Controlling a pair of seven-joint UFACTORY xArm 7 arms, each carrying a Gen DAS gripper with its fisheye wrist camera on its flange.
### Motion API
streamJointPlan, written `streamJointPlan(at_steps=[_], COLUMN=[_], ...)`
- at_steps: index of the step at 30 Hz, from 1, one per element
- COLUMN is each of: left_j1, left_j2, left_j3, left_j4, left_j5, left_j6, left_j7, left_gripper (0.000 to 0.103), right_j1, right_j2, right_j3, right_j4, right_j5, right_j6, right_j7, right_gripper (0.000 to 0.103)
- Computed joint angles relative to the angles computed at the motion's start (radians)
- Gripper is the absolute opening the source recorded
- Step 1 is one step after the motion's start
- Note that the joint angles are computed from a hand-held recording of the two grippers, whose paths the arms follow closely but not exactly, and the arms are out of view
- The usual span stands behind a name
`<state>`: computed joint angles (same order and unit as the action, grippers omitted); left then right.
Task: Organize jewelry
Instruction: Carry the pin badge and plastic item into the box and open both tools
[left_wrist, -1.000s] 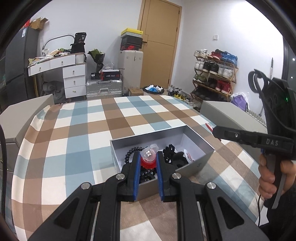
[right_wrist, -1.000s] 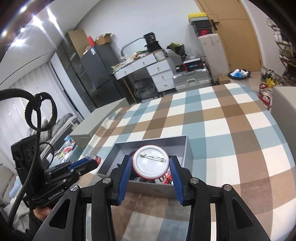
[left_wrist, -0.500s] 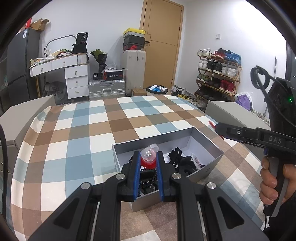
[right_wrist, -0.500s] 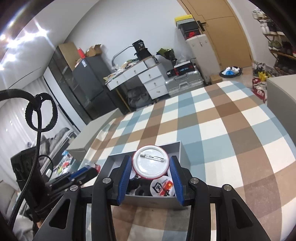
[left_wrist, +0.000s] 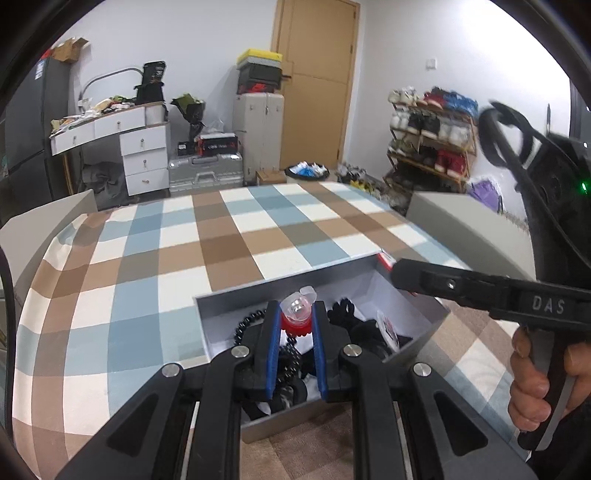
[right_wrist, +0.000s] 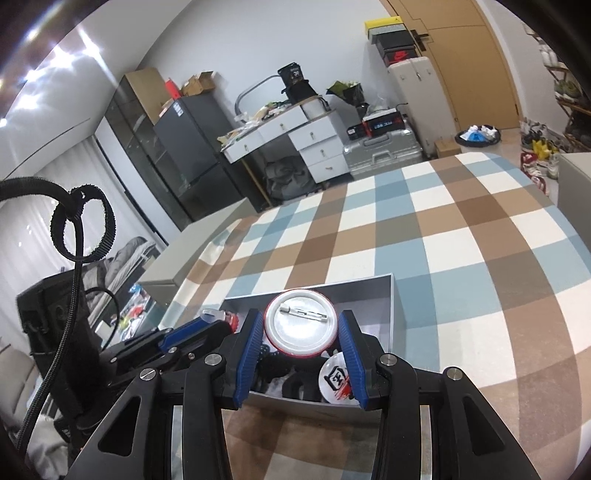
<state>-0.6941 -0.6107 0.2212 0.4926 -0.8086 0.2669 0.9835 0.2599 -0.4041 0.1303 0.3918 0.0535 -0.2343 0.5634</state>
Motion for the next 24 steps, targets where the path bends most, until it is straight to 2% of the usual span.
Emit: streamJointPlan(at_steps=[1,3,12,13,15,17,22,24], left_j1=[0.004,0.012,0.012,0.012,0.009,0.010,0.021,0.031], left_j2=[-0.001,-0.001,0.005,0.004,0.003,0.004,0.000,0.000], left_j3=[-0.007,-0.007,-0.007,-0.006,-0.007,-0.008,-0.015,-0.019], left_j4=[-0.007,-0.014,-0.005,-0.005,-0.006,-0.007,-0.008,-0.004], left_j5=[0.007,0.020,0.015,0.016,0.015,0.018,0.024,0.029], left_j6=[-0.009,-0.010,-0.004,0.000,-0.002,-0.003,0.007,0.020], left_j7=[0.005,0.007,-0.006,-0.007,-0.006,-0.006,-0.023,-0.039], left_gripper=[0.011,0.011,0.011,0.011,0.011,0.011,0.011,0.012], right_j1=[0.012,-0.014,0.076,0.066,-0.004,0.023,0.014,-0.006], right_j2=[0.003,0.003,0.013,0.011,-0.001,-0.003,-0.020,-0.032], right_j3=[-0.013,0.014,-0.078,-0.067,0.009,-0.021,-0.016,0.006], right_j4=[0.001,0.001,0.001,0.000,-0.004,-0.004,-0.008,-0.010], right_j5=[-0.004,0.001,-0.020,-0.019,-0.004,-0.012,-0.011,-0.009], right_j6=[0.004,0.007,0.000,-0.002,0.002,0.007,0.027,0.037], right_j7=[0.000,-0.001,0.004,0.002,-0.003,-0.004,-0.008,-0.010], right_gripper=[0.041,0.041,0.043,0.043,0.043,0.043,0.044,0.051])
